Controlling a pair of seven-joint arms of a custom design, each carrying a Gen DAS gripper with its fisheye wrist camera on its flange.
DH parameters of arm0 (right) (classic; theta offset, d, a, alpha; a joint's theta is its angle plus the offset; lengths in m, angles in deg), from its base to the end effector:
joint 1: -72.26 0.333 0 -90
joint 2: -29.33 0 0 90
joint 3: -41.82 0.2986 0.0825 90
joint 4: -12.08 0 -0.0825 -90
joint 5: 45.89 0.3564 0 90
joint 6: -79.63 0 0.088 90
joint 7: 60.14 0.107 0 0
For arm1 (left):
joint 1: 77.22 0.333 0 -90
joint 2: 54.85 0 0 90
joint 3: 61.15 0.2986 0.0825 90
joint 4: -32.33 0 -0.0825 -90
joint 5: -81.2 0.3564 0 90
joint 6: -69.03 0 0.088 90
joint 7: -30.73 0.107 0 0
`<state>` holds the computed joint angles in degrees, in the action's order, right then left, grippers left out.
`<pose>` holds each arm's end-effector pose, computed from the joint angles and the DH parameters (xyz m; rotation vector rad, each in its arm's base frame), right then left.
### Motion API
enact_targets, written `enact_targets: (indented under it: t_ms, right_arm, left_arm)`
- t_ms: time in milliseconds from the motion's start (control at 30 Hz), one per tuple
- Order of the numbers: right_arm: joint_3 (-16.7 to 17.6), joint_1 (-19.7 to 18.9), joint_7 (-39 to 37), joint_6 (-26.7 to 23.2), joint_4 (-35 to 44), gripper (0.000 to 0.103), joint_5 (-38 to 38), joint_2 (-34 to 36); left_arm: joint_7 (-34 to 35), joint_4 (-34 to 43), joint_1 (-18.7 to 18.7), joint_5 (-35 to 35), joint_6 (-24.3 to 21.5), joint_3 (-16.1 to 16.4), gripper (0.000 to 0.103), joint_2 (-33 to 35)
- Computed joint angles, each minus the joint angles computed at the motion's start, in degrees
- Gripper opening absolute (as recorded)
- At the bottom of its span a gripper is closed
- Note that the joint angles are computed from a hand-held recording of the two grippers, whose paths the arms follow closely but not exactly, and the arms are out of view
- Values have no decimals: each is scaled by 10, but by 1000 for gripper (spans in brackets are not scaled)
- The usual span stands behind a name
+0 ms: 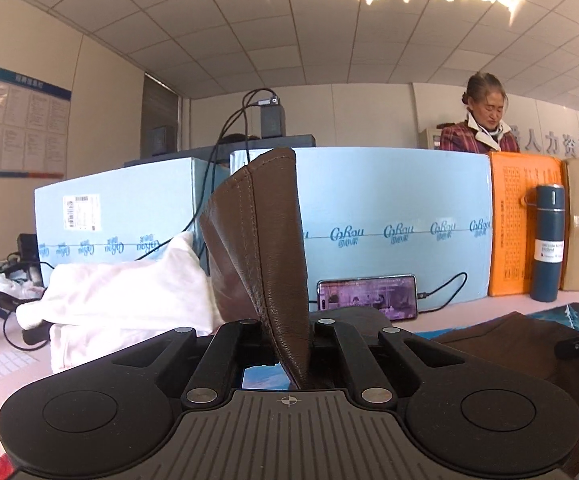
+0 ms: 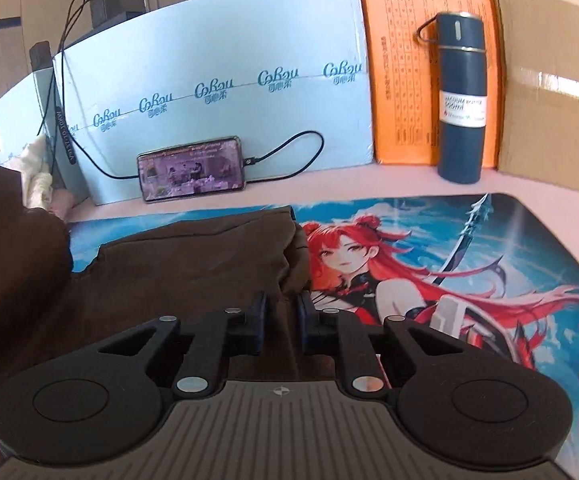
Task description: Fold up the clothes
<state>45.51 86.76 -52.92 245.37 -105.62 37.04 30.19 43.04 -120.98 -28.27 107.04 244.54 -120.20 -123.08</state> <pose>0.5437 0.1169 0.4788 -1.8031 1.1186 -0.4988 0.3708 -0.1642 0.4920 -1.5123 0.8987 -0.7405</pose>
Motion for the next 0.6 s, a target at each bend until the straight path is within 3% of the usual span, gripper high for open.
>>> enact_targets:
  t_ms: [100,200,267,400,467,500,533,600]
  right_arm:
    - [-2,-6,-17,40,39,11,37,27]
    - [-2,-16,-25,63,60,11,47,40]
    - [-4,-25,-20,51,58,11,36,35]
    - [-16,-41,113,-23,30,16,-115,19]
    - [-24,-57,123,-86,33,37,-113,17]
    - [-28,-65,126,-118,36,54,-110,17]
    - [-30,-70,113,-133,44,65,-97,22]
    - [-31,-80,85,-156,63,71,-70,34]
  left_arm:
    - [-7,2,16,-9,26,0,6,25]
    - [2,-11,-1,-22,36,11,11,74]
    - [11,-16,-23,-24,7,18,16,94]
    - [25,-39,-107,-15,-98,65,28,111]
    - [16,-52,-146,-20,-166,88,48,104]
    - [11,-59,-162,-24,-194,100,52,100]
    - [7,-64,-175,-24,-218,110,55,96]
    - [7,-62,-187,-13,-262,116,64,96]
